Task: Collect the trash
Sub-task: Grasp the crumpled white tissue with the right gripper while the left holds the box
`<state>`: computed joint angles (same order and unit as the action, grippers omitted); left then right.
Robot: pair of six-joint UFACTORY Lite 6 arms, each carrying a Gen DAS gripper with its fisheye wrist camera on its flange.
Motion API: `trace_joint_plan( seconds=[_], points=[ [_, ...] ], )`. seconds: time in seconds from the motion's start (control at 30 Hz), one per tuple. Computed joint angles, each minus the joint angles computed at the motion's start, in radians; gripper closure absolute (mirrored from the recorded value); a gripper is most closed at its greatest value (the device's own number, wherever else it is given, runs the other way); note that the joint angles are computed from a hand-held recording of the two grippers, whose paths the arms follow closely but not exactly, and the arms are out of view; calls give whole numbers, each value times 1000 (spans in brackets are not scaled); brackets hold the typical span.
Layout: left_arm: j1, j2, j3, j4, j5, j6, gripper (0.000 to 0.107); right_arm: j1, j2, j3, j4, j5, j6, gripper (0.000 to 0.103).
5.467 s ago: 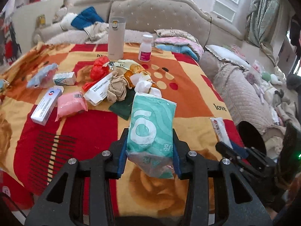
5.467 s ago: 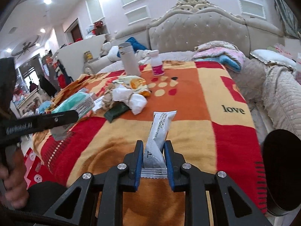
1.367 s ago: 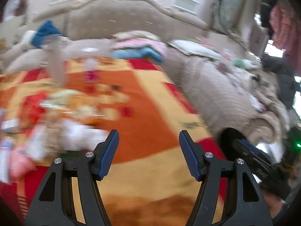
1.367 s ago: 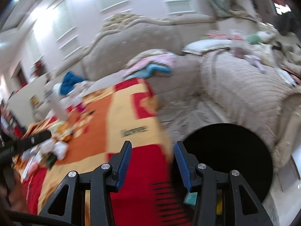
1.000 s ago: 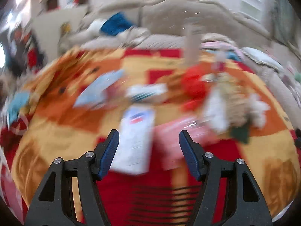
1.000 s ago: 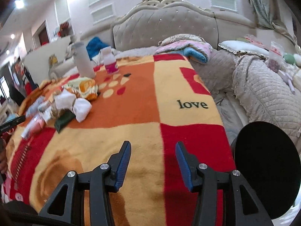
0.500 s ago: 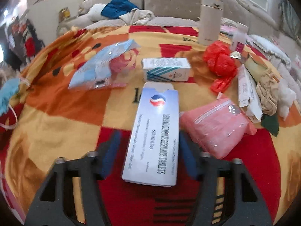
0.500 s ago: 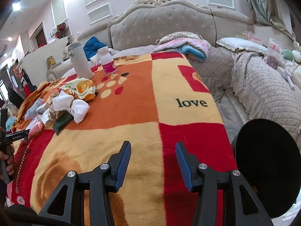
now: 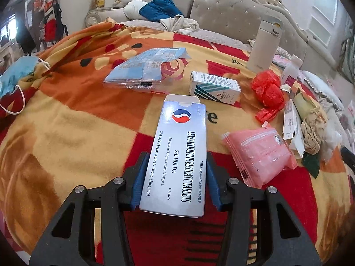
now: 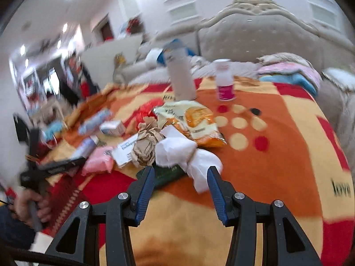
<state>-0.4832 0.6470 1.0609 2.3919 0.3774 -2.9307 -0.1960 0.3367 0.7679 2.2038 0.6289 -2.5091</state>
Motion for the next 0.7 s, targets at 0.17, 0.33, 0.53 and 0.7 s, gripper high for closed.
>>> trace_joint_plan(
  seconds=[0.17,0.33,0.53,0.7],
  points=[
    [9,1,3,32,-6,-28,60,109,185,244,113,-211,-112,55],
    [12,2,1,41,-5,-41,60,65,227,308,-85,-212,100,79],
    [4,6,12,-13,-8,15,60,-49,37,88,-221,-63,140,89],
    [-1,9,16,-39,-6,42,60,-176,-144,-119,-328,43,147,90]
  ],
)
